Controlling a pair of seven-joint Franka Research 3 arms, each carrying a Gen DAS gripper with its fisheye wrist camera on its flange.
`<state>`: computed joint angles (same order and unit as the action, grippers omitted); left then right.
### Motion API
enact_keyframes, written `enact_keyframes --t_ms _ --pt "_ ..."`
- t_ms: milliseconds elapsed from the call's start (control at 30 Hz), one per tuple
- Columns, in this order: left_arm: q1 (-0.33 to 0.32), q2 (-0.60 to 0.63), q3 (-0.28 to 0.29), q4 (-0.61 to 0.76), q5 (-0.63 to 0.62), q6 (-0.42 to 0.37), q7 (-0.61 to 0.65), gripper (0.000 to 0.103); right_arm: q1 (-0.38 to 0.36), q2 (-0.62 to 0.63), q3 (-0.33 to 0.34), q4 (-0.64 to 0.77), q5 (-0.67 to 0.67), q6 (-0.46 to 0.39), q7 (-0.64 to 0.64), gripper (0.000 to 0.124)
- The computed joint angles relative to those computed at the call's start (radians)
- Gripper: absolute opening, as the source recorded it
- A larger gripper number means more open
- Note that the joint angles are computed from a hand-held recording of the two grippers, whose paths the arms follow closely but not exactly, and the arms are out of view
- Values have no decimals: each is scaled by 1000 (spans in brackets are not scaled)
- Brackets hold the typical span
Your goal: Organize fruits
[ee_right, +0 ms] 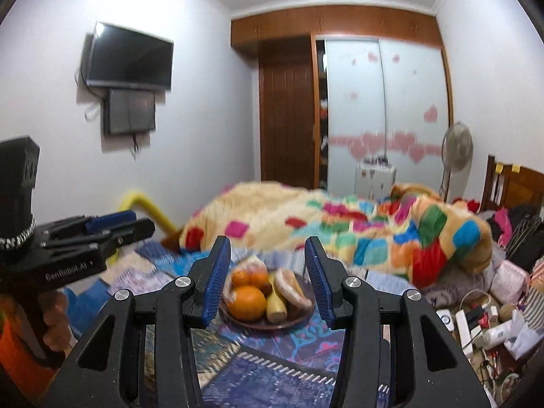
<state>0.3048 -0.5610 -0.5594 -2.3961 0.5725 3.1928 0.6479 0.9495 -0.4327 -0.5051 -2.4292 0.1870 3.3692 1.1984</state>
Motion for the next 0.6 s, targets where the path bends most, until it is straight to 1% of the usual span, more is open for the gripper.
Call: enact_keyframes --t_ms 33,67,100,133,167,200,267,300,333,367,433,500,567,600 --pt "20 -40 -16 -18 0 14 -18 53 -21 -20 29 -20 4 16 2 42" --pt "29 -76 -25 -36 -4 26 -30 58 -27 -29 40 -29 2 26 8 43" --pt "38 -117 -32 -57 -10 39 -39 62 -40 -41 57 -43 -1 37 15 44" --pt "43 -146 -38 -73 -19 48 -44 65 -58 -49 77 -55 -4 50 23 48" --pt "47 -177 -42 -90 -29 56 -48 67 -84 -58 105 -70 -6 67 34 54" --pt "46 -205 -45 -105 -38 58 -47 68 -102 -64 123 -83 -13 81 45 58" --pt "41 -244 -47 -125 -53 55 -43 75 -144 -69 164 -102 -19 110 70 73" --pt "37 -261 -47 -135 -59 52 -41 76 -162 -73 181 -111 -24 122 83 76" --pt "32 -272 -45 -142 -64 50 -38 79 -183 -81 202 -123 -26 131 94 80" --pt "23 -284 -41 -151 -69 46 -35 88 -211 -83 227 -133 -25 143 105 84" --pt "15 -303 -39 -165 -78 45 -35 98 -256 -81 270 -142 -26 155 128 88" --pt "4 -318 -36 -177 -86 38 -33 98 -280 -81 285 -148 -42 160 152 93" --pt "-11 -324 -30 -186 -90 27 -31 102 -333 -83 334 -162 -39 173 172 102" --pt "-15 -332 -29 -191 -93 24 -34 102 -352 -78 350 -162 -41 179 182 103"
